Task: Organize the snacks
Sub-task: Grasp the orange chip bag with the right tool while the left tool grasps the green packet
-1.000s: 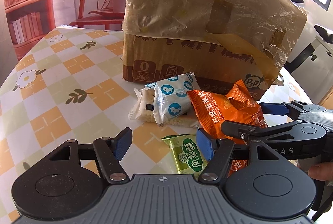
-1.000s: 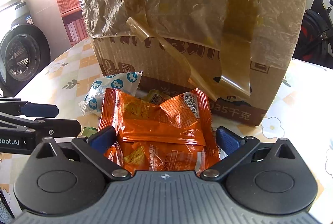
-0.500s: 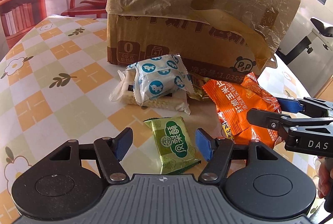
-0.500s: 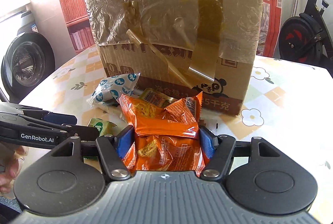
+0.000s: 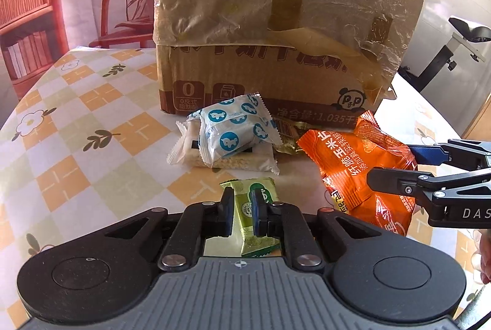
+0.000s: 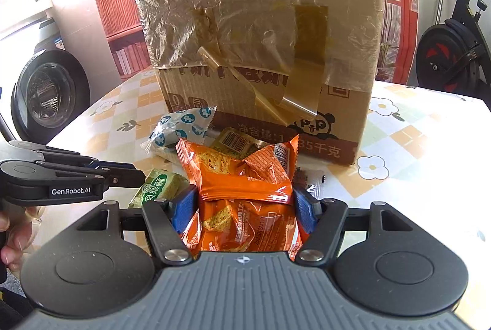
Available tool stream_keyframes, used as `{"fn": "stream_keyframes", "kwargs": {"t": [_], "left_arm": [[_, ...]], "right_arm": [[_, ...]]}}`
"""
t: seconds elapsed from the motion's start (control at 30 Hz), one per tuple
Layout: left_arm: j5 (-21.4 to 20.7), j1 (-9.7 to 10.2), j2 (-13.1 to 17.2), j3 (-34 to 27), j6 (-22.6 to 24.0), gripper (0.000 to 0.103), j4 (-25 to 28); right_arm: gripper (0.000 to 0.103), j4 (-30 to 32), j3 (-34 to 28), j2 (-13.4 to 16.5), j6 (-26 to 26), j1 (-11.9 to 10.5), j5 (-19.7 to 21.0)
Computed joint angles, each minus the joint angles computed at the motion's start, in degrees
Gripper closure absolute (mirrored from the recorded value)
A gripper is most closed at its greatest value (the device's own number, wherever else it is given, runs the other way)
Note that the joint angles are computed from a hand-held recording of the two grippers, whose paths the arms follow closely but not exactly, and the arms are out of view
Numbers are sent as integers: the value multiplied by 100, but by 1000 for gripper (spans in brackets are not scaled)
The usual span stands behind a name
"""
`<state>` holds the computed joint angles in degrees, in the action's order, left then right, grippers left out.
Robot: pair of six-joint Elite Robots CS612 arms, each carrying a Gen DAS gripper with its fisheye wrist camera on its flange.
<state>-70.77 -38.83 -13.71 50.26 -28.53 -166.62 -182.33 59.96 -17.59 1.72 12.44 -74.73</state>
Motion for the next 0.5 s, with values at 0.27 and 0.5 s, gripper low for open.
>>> {"fn": "stream_keyframes", "kwargs": {"t": [0.27,0.5], "left_arm": [[-203,48,173,-266,-331,45,65],[-66,1,490,-907,-104,46,811]], "right_arm": [[35,-91,72,-35,40,11,-149],[35,-148,180,-71,134,-7,-292]]}}
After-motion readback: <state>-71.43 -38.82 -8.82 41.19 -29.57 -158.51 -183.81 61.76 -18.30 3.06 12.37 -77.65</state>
